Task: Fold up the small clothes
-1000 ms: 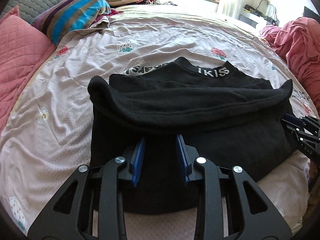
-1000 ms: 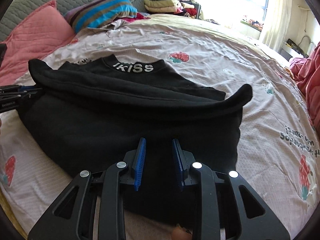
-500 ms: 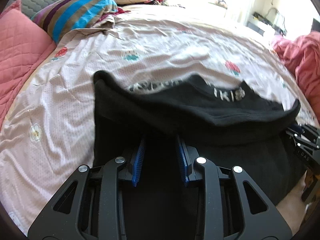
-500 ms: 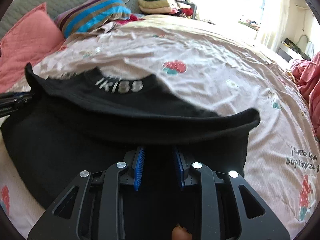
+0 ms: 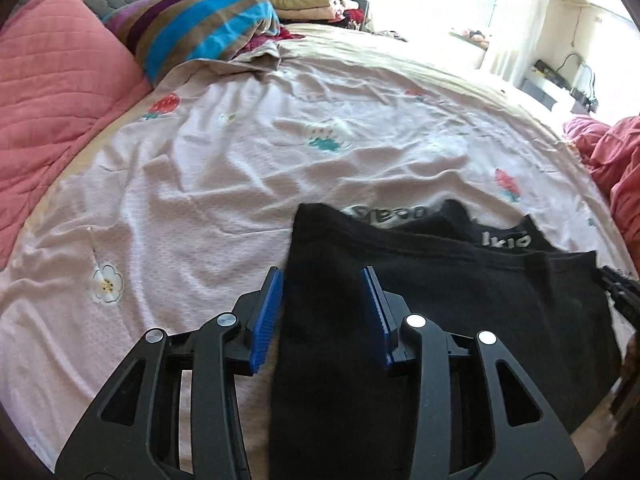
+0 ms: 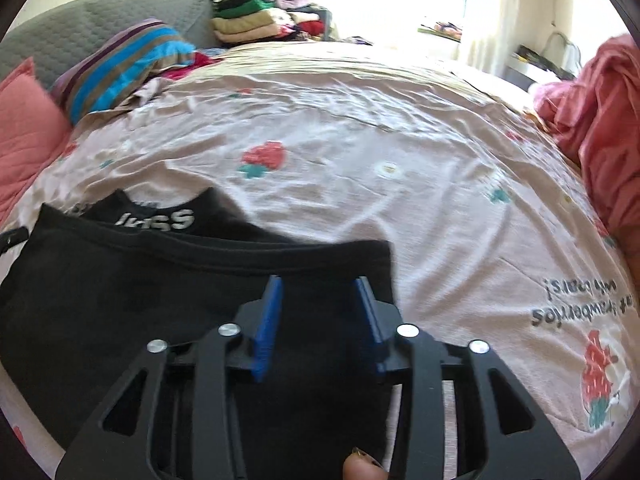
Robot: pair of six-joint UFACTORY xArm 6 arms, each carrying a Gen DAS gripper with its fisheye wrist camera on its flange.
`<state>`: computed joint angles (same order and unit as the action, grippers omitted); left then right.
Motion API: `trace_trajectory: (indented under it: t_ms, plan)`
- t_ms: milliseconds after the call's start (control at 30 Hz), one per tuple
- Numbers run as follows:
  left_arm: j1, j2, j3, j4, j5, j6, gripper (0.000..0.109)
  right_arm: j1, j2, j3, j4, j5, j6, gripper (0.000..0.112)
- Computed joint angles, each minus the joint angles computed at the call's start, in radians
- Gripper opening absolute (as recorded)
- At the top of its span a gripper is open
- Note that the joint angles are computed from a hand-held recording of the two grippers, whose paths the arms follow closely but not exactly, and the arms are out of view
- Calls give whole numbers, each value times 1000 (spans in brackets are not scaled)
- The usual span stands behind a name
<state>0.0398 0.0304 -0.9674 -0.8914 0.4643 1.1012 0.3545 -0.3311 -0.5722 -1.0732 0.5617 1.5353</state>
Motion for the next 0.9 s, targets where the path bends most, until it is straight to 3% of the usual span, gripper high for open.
trace_trajectory:
  t_ms: [67, 100, 133, 200, 333, 367, 433, 467, 533, 667, 800, 900]
  plan:
    - [16, 29, -28, 8, 40, -20, 33, -22, -18, 21, 26, -3, -12, 42]
    - [22, 39, -40, 7, 63, -25, 34, -40, -21, 30, 52, -22, -35, 50]
    - [27, 48, -51, 12, 86, -30, 40, -51, -18, 34, 71, -37, -53, 52]
    - [28, 58, -63, 17, 118, -16, 47, -74, -13, 41, 94, -63, -72, 52]
    - [18, 63, -56, 6, 110, 17, 47, -111, 4, 51, 103, -134, -67, 51]
    - [18, 65, -56, 2, 113, 20, 40, -115, 5, 52, 101, -146, -63, 49]
    - [18, 67, -55, -1, 110, 26, 25, -131, 6, 61, 99, -193, -57, 27]
    - [20, 68, -55, -12, 112, 38, 15, -131, 3, 63, 93, -200, -46, 23]
    - [30, 69, -62, -33, 132, 51, 10, -124, -3, 62, 72, -191, -26, 10]
    - [50, 34, -56, -117, 161, 117, 4, -102, -50, 73, 9, -155, 37, 8]
    - [44, -48, -14, -246, 138, 266, 4, -86, -116, 86, -47, -129, 88, 8]
    - [30, -48, -19, -265, 111, 276, 4, -98, -134, 83, -79, -129, 124, 8]
